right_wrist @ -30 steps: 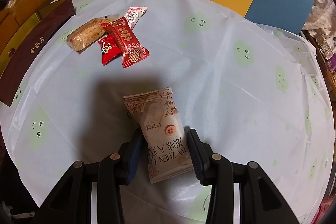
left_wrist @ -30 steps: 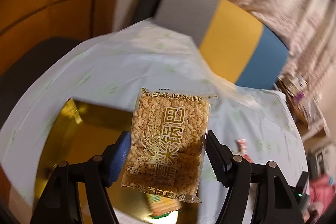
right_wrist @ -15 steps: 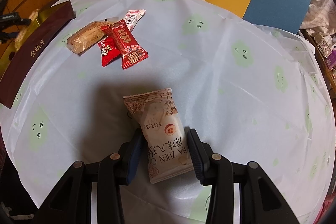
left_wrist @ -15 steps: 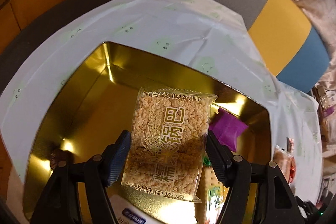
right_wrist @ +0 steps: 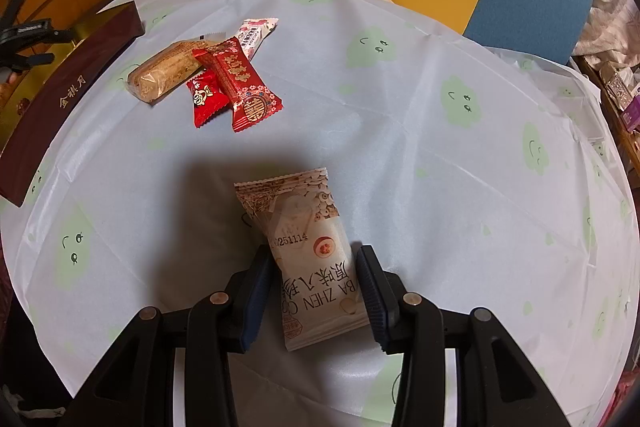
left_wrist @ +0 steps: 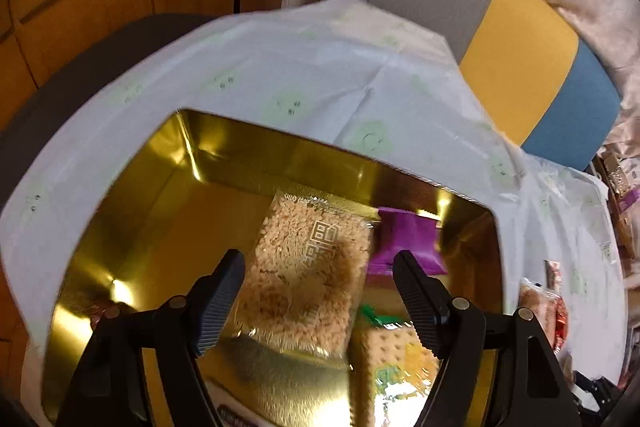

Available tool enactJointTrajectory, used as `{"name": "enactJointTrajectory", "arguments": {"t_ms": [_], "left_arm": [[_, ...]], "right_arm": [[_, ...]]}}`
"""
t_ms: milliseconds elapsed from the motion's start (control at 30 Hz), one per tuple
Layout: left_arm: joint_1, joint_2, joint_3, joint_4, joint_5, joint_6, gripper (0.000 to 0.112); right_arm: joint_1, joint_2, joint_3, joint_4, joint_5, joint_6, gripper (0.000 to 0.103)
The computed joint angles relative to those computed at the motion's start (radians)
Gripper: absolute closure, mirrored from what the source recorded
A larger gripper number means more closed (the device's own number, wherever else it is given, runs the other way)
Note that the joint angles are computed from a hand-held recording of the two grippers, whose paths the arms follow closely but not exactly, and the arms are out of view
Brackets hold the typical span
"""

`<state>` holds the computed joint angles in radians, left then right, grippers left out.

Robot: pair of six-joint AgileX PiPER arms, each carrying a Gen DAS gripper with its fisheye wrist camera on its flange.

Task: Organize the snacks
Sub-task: 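Carry the rice-cracker pack into the gold tray and open the left gripper, then move the left gripper back from the tray toward the table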

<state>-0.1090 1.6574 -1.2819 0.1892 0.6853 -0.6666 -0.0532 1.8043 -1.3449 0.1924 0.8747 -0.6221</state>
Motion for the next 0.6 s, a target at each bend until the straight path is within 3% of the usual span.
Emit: {"name": "enactJointTrajectory", "arguments": {"t_ms": [200, 367, 600], "left_arm": [[-0.138, -0.171, 0.140, 0.157, -0.054, -0.106, 0.035], [-0.330, -0.275, 0.224, 0.328, -0.047, -0.267, 0.035], [-0.555, -0.318, 0.281, 0.467, -0.022, -0.436, 0.035]], "right_arm": [[0.003, -0.004, 0.009, 0.000, -0.010, -0.003, 0.059], [0.004, -0.006, 0.014, 0.002, -0.017, -0.004, 0.059], [0.002, -0.012, 0.025, 0.008, -0.029, -0.010, 0.059]]}}
